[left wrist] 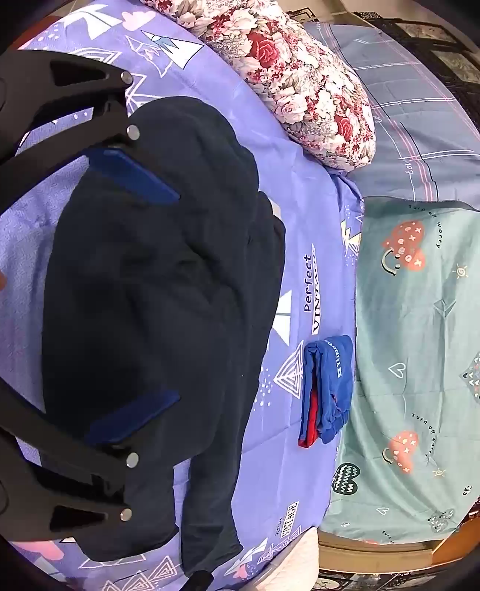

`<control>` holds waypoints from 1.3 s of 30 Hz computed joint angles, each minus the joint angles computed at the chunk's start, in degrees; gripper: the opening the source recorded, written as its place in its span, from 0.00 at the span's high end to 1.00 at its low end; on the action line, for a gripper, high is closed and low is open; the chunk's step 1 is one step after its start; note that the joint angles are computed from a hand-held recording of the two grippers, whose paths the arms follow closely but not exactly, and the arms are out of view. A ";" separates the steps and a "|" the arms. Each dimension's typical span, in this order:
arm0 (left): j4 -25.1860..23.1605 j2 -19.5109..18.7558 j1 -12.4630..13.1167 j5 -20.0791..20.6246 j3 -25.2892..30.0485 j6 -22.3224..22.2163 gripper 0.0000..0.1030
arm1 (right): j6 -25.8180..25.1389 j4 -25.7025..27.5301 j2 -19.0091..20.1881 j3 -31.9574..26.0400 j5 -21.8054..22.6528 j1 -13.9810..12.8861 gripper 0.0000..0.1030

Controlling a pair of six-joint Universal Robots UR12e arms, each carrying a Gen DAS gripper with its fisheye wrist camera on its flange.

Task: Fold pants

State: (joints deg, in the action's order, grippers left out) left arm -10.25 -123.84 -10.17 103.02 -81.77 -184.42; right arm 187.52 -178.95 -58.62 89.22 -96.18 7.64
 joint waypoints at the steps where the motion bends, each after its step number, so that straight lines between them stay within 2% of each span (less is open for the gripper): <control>1: -0.15 0.02 -0.04 0.00 0.01 -0.08 0.02 | 0.12 -0.17 0.03 0.00 -0.04 0.03 0.01; 8: -0.72 0.17 -0.98 0.82 -0.04 -0.07 0.02 | 1.01 -0.25 0.15 0.01 0.92 -0.26 0.01; 10: -1.30 -0.02 0.29 -1.29 0.22 -0.85 0.02 | 0.94 -0.25 0.17 0.00 0.93 -0.31 0.01; 13: -1.60 -0.04 0.28 -1.37 0.31 -1.00 0.02 | 0.95 -0.10 0.17 -0.05 0.86 -0.40 0.01; 18: -2.91 -0.32 0.27 -1.54 1.23 -0.39 0.02 | 1.68 0.68 0.21 -0.10 -1.63 -0.10 0.01; 24: 2.40 -1.30 0.47 1.24 1.64 -1.61 0.02 | 1.64 0.61 0.23 -0.12 -1.94 -0.15 0.01; 27: 0.77 -1.08 1.02 -0.63 1.72 -2.94 0.02 | 1.47 0.72 0.26 -0.20 -2.19 -0.08 0.01; 35: 2.30 -1.35 0.17 0.90 1.73 0.44 0.02 | 0.61 -0.37 0.18 0.03 -3.14 0.29 0.01; 39: 2.07 -1.34 0.08 1.01 1.61 0.72 0.02 | -0.03 -0.53 0.19 0.02 -3.95 0.60 0.01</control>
State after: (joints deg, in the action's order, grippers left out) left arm -8.18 -125.18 -10.09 104.03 -80.15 -183.70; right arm 187.49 -179.48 -58.43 89.24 -100.13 8.24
